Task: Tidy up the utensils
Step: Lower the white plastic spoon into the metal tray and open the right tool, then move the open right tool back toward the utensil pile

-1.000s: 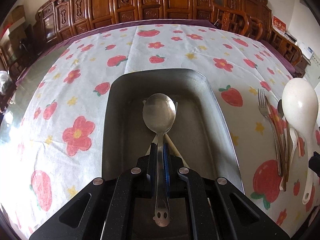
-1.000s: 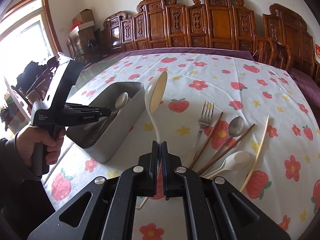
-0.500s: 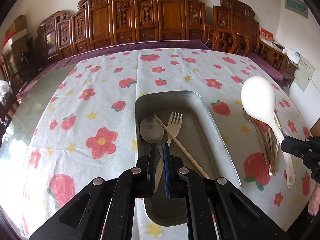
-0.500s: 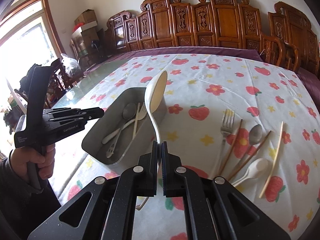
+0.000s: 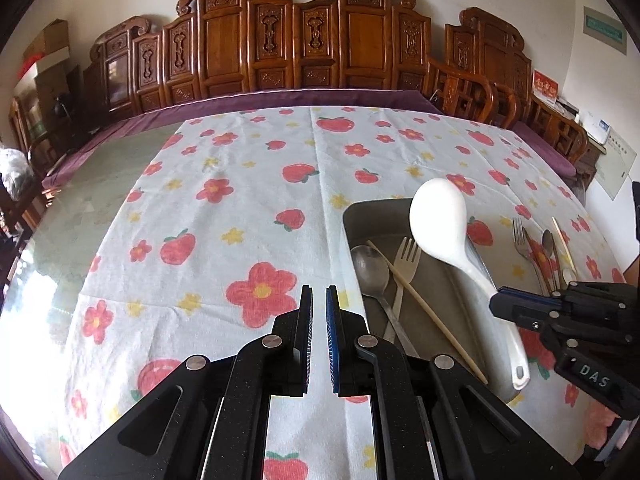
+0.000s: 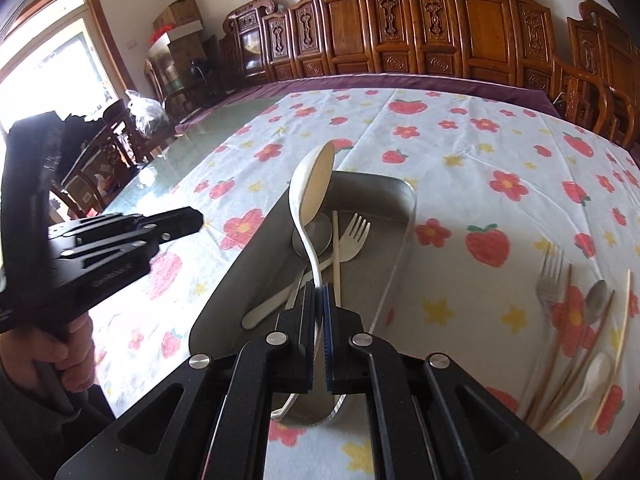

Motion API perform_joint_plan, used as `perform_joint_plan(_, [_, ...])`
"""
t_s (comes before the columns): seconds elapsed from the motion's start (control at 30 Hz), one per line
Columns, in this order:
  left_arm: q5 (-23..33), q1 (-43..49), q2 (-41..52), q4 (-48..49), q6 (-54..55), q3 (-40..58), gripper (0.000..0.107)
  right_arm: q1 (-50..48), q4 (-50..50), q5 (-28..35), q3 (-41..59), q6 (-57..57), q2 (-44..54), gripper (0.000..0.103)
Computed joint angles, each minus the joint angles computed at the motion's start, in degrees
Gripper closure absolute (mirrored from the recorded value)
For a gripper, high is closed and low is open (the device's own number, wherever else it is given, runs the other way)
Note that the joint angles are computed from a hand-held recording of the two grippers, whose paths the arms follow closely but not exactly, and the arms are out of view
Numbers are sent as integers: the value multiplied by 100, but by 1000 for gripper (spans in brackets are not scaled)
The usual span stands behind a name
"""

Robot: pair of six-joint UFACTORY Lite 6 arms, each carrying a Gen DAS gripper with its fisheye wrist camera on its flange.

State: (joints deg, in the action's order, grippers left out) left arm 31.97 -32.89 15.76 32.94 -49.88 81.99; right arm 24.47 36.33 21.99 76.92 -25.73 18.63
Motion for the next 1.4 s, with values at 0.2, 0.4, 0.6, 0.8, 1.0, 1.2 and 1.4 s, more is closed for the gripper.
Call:
perform_joint_plan(0.2, [-21, 118, -106, 24, -29, -64, 101, 226, -767, -18, 600, 868, 667, 98])
perform_joint_plan(0.4, [-35, 83, -128, 17, -24, -72, 101, 175, -81, -167, 269, 99, 400, 97])
perform_joint_plan(0.6, [-13, -224, -110, 113, -209, 73, 101, -423, 670, -216, -947, -1054, -818, 97])
perform_joint_plan(0.8, [89, -642, 261, 233, -488, 538, 86, -1574, 657, -58, -2245, -1802, -2264, 97])
perform_joint_plan(1.0, [233, -1052, 736, 318, -683, 1044, 82, -2788, 603, 120, -2719, -2576, -2755, 97])
perform_joint_plan(1.2, [420, -1449, 1060, 562, -918, 1403, 70, -3567, 1308, -98, -3125, -3695, -2780, 90])
perform_joint_plan(1.4, [462, -1730, 1287, 669, -1058, 1645, 65, -3969, 2446, 30, -3290, -4598, -2310, 87])
